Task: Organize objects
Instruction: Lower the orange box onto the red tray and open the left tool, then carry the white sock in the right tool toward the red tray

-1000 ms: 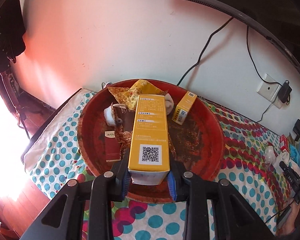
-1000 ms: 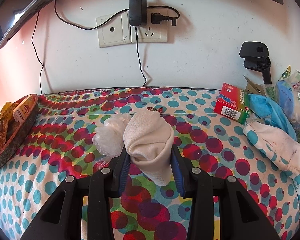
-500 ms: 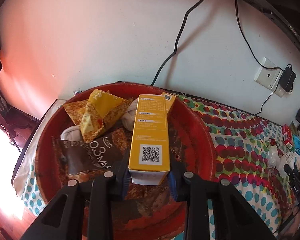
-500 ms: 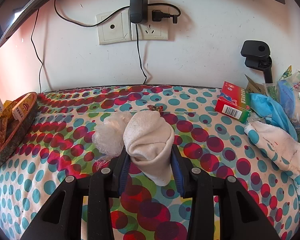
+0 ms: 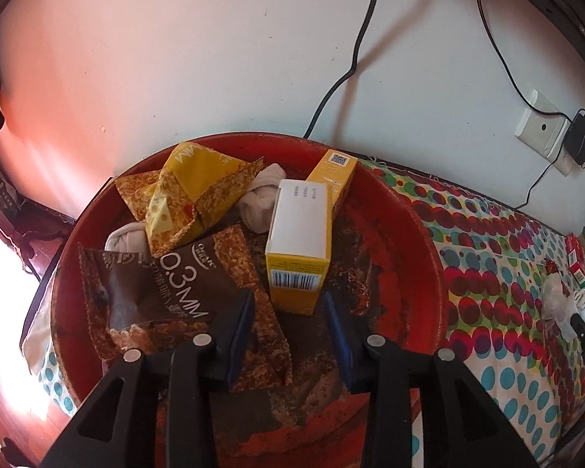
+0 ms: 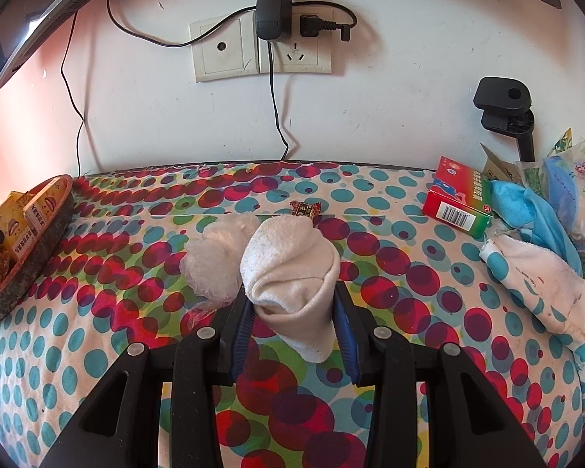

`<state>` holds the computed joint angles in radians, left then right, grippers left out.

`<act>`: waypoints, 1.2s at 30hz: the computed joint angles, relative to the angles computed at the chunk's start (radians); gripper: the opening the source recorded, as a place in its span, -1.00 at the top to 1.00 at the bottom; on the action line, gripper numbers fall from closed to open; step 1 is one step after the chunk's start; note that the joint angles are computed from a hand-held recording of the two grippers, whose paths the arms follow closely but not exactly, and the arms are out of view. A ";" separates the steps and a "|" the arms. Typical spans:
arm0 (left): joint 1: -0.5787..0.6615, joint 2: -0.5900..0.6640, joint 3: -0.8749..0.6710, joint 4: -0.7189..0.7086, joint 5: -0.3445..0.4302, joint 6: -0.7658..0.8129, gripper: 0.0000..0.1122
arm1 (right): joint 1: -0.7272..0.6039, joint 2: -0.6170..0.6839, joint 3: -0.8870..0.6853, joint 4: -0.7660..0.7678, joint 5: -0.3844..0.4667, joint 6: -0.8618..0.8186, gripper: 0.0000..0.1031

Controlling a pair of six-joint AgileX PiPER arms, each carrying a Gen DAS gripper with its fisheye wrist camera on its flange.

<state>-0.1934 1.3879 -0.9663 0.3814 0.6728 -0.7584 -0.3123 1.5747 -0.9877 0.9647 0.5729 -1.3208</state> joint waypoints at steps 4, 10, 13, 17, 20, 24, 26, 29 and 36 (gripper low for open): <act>-0.080 -0.089 0.049 0.152 0.071 -0.171 0.26 | 0.001 -0.003 0.004 0.000 -0.001 0.001 0.27; -0.473 -0.193 0.128 0.449 0.261 -0.630 0.10 | -0.005 0.004 -0.004 0.008 0.012 -0.006 0.27; -0.685 -0.148 0.108 0.516 0.370 -0.805 0.05 | -0.012 0.008 -0.009 0.013 0.021 -0.007 0.28; -0.784 -0.078 0.068 0.493 0.371 -0.913 0.02 | -0.012 0.011 -0.012 0.007 0.016 -0.001 0.29; -0.810 -0.058 0.076 0.491 0.321 -0.980 0.02 | -0.005 0.009 -0.007 0.009 0.003 -0.006 0.29; -0.836 -0.022 0.066 0.496 0.364 -0.972 0.02 | 0.012 0.006 -0.003 -0.014 -0.024 0.013 0.29; -0.845 -0.016 0.070 0.516 0.402 -0.985 0.02 | 0.022 -0.003 0.008 -0.020 -0.043 0.017 0.29; -0.839 -0.047 0.103 0.549 0.412 -1.024 0.02 | 0.036 -0.020 0.026 -0.027 -0.079 0.020 0.29; -0.821 -0.074 0.152 0.596 0.447 -1.041 0.01 | 0.085 -0.039 0.048 -0.103 -0.162 0.082 0.29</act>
<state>-1.0146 1.3140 -0.8145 0.9779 1.1196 -1.7994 -0.2275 1.5355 -0.9396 0.8619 0.4105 -1.2389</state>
